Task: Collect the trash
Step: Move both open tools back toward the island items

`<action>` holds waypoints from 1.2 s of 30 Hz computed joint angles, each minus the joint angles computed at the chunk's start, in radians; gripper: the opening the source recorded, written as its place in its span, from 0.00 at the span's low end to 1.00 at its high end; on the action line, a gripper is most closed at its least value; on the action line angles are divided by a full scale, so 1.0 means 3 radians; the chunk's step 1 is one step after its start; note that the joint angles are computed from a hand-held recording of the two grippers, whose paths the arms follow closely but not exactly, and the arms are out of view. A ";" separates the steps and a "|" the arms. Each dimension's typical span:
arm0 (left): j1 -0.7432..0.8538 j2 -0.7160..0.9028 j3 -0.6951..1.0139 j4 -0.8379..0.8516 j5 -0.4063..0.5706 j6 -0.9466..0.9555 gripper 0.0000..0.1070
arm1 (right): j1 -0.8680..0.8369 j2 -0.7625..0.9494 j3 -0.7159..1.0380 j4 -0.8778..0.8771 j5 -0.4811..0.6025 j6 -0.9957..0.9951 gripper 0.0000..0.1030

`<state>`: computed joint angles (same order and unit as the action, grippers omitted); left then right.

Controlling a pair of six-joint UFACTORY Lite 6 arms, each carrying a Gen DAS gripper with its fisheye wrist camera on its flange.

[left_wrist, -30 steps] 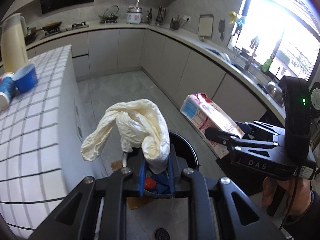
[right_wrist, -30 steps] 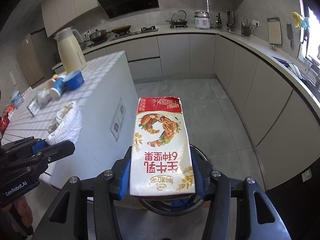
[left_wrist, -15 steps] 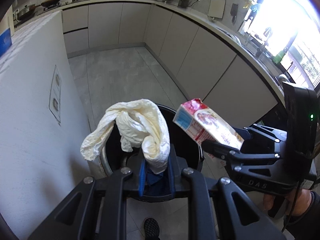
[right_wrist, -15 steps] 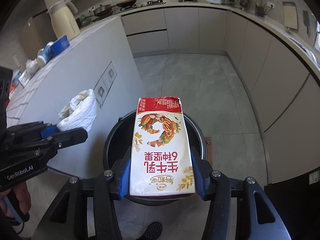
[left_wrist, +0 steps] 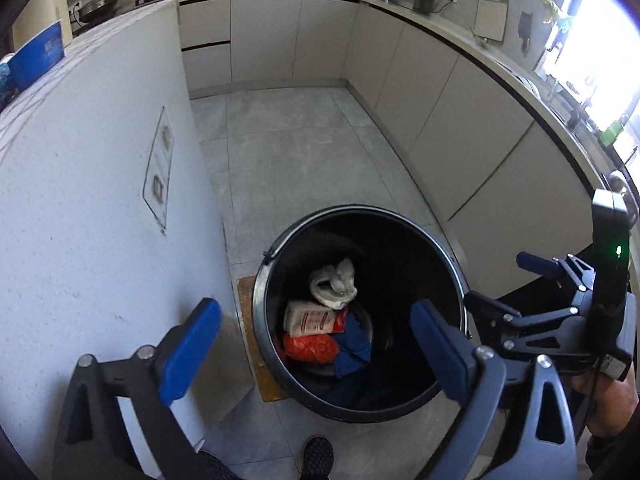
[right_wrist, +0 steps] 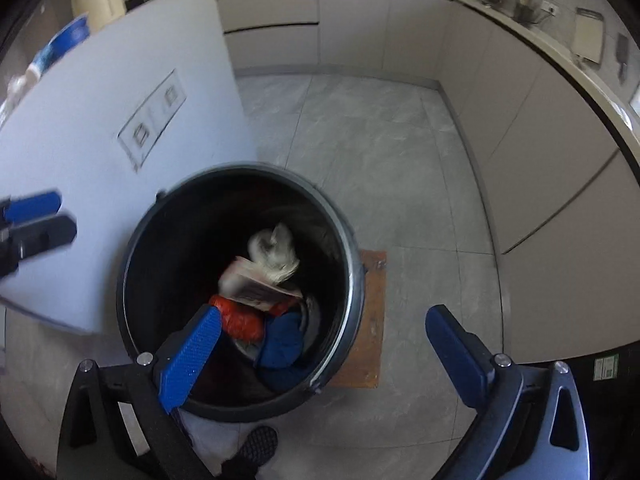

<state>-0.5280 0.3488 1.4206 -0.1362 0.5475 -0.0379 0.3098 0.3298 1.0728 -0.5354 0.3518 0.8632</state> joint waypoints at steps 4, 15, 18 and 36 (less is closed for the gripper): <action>-0.0015 0.0008 0.0025 0.0100 -0.0010 -0.0032 0.91 | -0.0042 -0.0028 0.0059 0.0013 0.0039 -0.0026 1.00; 0.0051 -0.0087 0.0237 0.0269 0.0073 -0.0130 0.91 | -0.0030 -0.0284 0.0201 0.0005 0.0345 -0.0070 1.00; 0.0062 -0.0154 0.0282 0.0362 0.0080 -0.0221 0.91 | 0.0016 -0.0435 0.0258 -0.0056 0.0456 -0.0004 1.00; 0.0807 -0.1018 0.0048 0.0402 0.0223 -0.0162 0.91 | 0.0704 -0.0504 0.1323 -0.0352 0.0850 0.0400 1.00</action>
